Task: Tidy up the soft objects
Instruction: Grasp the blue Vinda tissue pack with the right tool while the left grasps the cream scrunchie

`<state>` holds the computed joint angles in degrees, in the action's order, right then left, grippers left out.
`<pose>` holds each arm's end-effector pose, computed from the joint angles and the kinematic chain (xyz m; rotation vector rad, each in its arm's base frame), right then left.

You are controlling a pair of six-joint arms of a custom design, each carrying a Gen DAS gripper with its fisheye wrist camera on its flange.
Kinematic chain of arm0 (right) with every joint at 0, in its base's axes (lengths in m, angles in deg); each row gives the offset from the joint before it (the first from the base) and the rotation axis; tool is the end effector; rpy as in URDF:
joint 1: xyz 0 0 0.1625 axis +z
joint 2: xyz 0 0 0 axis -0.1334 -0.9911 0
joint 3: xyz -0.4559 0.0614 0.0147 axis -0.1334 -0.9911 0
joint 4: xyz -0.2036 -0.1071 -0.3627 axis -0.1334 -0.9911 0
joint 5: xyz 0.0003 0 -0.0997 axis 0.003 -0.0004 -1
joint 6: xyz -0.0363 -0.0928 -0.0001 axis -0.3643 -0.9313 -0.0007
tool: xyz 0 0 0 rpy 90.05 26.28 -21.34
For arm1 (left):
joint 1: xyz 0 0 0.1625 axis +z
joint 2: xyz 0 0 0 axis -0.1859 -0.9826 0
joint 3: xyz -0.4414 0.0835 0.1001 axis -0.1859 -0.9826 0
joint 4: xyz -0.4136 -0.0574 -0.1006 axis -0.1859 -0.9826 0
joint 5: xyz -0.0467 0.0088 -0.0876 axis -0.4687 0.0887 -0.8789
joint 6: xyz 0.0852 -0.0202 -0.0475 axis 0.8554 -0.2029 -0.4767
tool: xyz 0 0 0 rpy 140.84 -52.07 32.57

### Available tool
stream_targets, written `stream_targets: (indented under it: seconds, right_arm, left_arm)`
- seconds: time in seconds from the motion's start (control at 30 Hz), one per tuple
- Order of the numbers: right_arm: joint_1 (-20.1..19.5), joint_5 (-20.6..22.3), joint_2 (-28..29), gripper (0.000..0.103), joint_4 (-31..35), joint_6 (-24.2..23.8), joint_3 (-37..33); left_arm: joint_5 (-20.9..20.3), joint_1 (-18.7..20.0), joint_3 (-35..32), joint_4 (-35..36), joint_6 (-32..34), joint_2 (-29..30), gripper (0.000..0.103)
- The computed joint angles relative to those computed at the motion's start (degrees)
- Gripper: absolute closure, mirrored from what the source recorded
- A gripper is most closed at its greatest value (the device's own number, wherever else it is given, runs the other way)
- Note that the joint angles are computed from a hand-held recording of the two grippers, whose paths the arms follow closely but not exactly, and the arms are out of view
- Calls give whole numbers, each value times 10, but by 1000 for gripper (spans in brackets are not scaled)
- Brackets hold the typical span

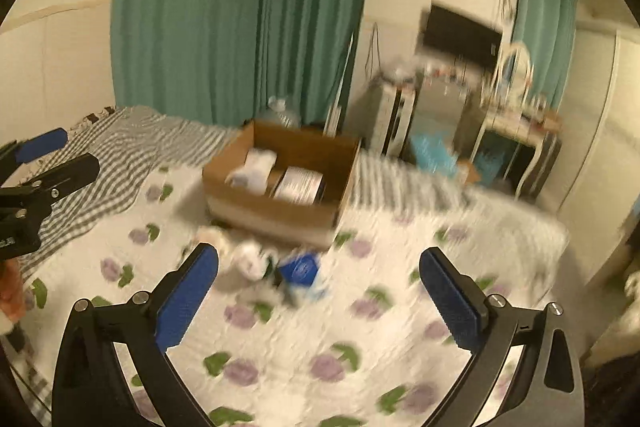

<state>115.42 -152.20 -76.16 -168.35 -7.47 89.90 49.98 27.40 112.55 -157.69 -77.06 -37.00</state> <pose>0.1456 -0.2625 0.2773 0.3498 -1.9862 1.0877 -0.3363 -0.3223 0.0826 1.0633 2.2245 -1.1456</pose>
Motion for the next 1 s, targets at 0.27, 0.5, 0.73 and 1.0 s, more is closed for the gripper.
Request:
stream_targets:
  seconds: [0.27, 0.5, 0.73, 1.0]
  right_arm:
    - [-130, 102, 57, 2, -88, -28, -25]
    - [-239, 245, 36, 2, 4, -1, -63]
    - [-316, 257, 95, 11, 47, -23, -79]
    - [-305, 217, 136, 11, 80, -35, -104]
  left_arm:
    - [-16, 77, -69, 8, 34, 63, 10]
    - [-53, 160, -94, 20, 12, 129, 11]
    - [-96, 193, -91, 63, -33, 153, 11]
    - [-87, 199, -86, 77, -43, 157, 11]
